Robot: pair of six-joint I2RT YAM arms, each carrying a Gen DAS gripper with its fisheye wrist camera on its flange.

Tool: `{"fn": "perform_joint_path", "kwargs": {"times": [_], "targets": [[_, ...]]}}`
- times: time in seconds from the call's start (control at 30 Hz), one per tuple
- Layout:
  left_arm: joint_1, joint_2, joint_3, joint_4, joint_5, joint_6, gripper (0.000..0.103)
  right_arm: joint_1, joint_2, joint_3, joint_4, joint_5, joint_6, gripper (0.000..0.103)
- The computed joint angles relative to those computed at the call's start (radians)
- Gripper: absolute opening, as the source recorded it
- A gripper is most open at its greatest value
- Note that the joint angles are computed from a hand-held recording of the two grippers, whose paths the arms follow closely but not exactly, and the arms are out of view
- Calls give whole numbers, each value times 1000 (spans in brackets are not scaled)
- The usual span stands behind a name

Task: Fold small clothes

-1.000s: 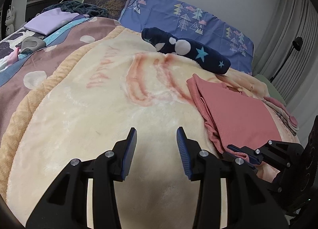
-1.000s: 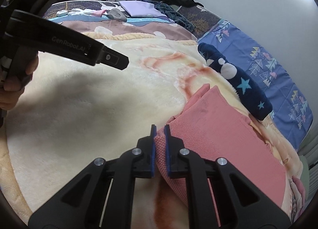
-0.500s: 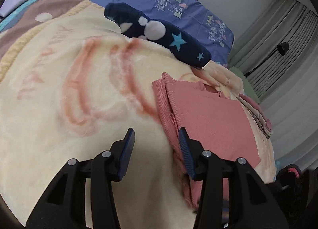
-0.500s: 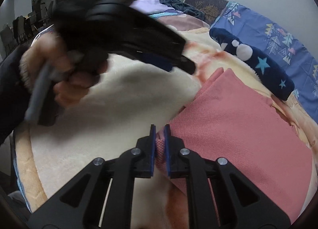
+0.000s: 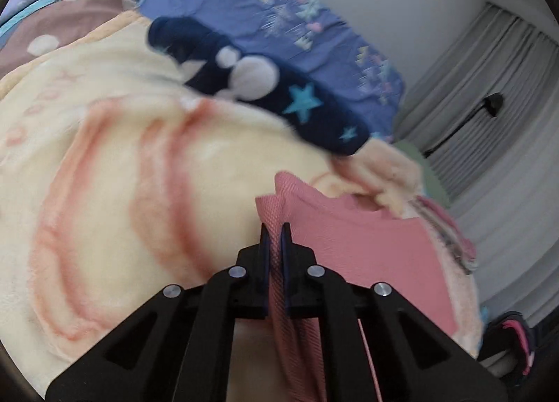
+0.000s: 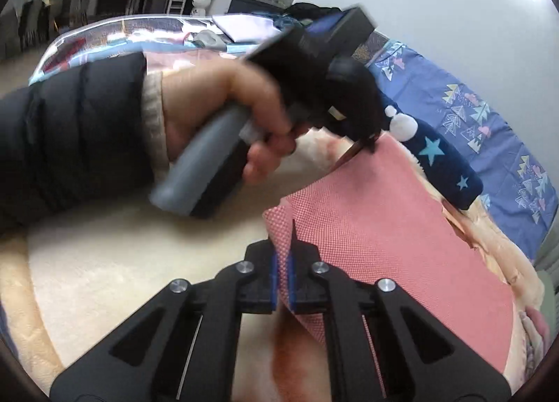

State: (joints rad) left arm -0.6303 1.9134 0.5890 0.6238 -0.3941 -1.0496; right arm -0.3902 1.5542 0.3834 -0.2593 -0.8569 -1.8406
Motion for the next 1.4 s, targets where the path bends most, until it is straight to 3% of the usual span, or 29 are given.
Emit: {"fn": "perform_joint_path", "kwargs": {"times": [0.03, 0.07, 0.1, 0.17, 0.23, 0.3, 0.33, 0.43, 0.47, 0.53, 0.57, 0.6, 0.63, 0.67, 0.73, 0.77, 0.8, 0.87, 0.93, 1.07, 1.17, 1.3, 1.4], "targets": [[17, 31, 13, -25, 12, -26, 4, 19, 23, 16, 6, 32, 27, 4], [39, 63, -1, 30, 56, -40, 4, 42, 54, 40, 5, 69, 68, 7], [51, 80, -38, 123, 87, -52, 4, 45, 93, 85, -49, 95, 78, 11], [44, 58, -80, 173, 79, -47, 6, 8, 131, 153, -172, 83, 15, 26], [33, 58, -85, 183, 88, -38, 17, -54, 133, 177, -253, 56, -84, 29], [23, 58, -89, 199, 93, -25, 30, -95, 111, 144, -238, 45, -165, 30], [20, 56, -87, 201, 100, -14, 33, -104, 89, 99, -178, 39, -191, 32], [31, 66, -69, 198, 143, 10, 42, -50, 42, -44, 102, 41, -104, 41], [39, 77, -56, 192, 167, 12, 45, -3, 19, -123, 266, 56, -26, 45], [64, 84, -22, 148, 217, 16, 48, 61, 48, -211, 513, 66, 64, 41], [70, 80, 2, 102, 225, 14, 48, 88, 64, -244, 608, 72, 99, 20], [71, 73, 25, 54, 218, 5, 44, 118, 57, -253, 626, 89, 138, 6], [72, 68, 40, 18, 207, -6, 38, 122, 35, -258, 629, 85, 178, 6], [79, 58, 46, -3, 212, -19, 23, 95, -10, -212, 484, 49, 169, 6], [92, 48, 2, 82, 228, -70, 19, 43, -35, -117, 262, -4, 138, 6], [94, 38, -19, 107, 214, -96, 28, 13, -35, -60, 145, -26, 113, 6], [91, 23, -41, 116, 197, -126, 49, 6, -33, -37, 101, -26, 108, 6], [104, 50, -120, 319, 248, -166, 62, -9, 3, 17, 18, -20, 88, 6], [92, 59, -123, 337, 245, -175, 63, 1, 18, 25, 6, -5, 89, 6], [50, 35, -40, 163, 198, -126, 67, 10, 34, 24, 12, -7, 93, 6], [57, 38, 75, -67, 201, -125, 6, -8, 41, 57, -54, -32, 82, 6], [17, -60, 163, -243, 109, -89, 6, -124, 86, 239, -357, -138, -7, 6], [-13, -106, 308, -411, 81, -28, 6, -213, 225, 483, -641, -182, -69, 6]]}}
